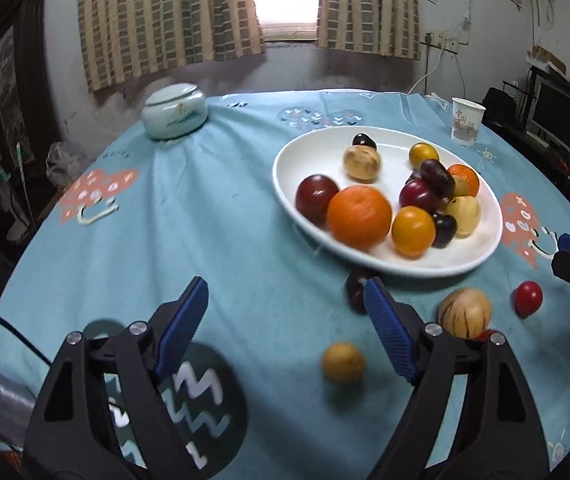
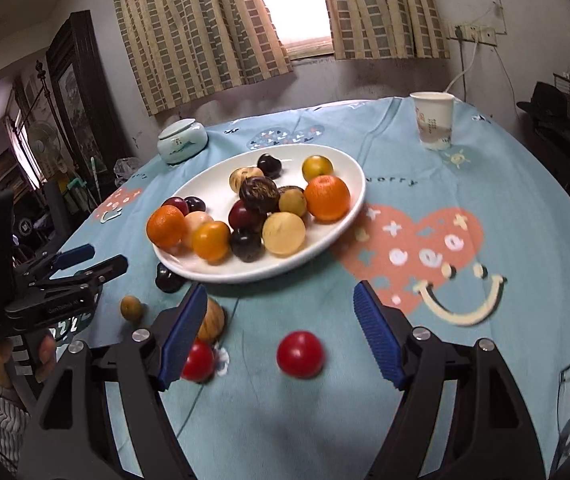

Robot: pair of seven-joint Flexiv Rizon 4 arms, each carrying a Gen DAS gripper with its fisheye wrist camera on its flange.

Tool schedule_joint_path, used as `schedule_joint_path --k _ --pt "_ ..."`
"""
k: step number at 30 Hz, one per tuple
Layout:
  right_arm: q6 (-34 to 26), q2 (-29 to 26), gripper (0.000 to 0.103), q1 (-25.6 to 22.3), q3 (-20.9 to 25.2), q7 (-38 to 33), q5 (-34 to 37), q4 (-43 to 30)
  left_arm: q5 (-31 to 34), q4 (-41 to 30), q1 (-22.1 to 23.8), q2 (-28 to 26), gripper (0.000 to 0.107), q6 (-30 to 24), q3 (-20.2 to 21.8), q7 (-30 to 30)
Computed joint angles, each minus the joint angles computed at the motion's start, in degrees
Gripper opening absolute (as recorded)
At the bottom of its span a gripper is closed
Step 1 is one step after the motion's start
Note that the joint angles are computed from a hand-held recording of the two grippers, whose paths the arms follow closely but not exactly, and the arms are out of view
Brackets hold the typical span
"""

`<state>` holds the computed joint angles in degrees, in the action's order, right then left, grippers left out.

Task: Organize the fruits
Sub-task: 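Grasp a small yellow citrus with the left tool while the right tool grasps a red fruit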

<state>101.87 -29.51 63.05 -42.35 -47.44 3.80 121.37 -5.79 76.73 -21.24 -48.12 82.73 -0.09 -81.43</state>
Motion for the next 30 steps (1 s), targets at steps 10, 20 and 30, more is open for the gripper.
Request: schedule_joint_path --k 10,20,30 --pt "1.8 0.5 0.090 4.3 -3.0 -1.1 4.5 2.6 0.3 8.3 3.0 3.1 0.082 4.1 -6.7 10.0" --pt "1.5 0.0 0.098 5.5 -4.4 -0.3 5.4 2.8 -2.4 5.0 2.2 1.1 0.082 -0.6 -6.3 12.5" --pt "-1.8 0.4 0.101 5.2 -4.1 2.1 2.3 3.1 -2.3 1.0 1.0 -0.7 0.073 -7.2 -5.0 12.6"
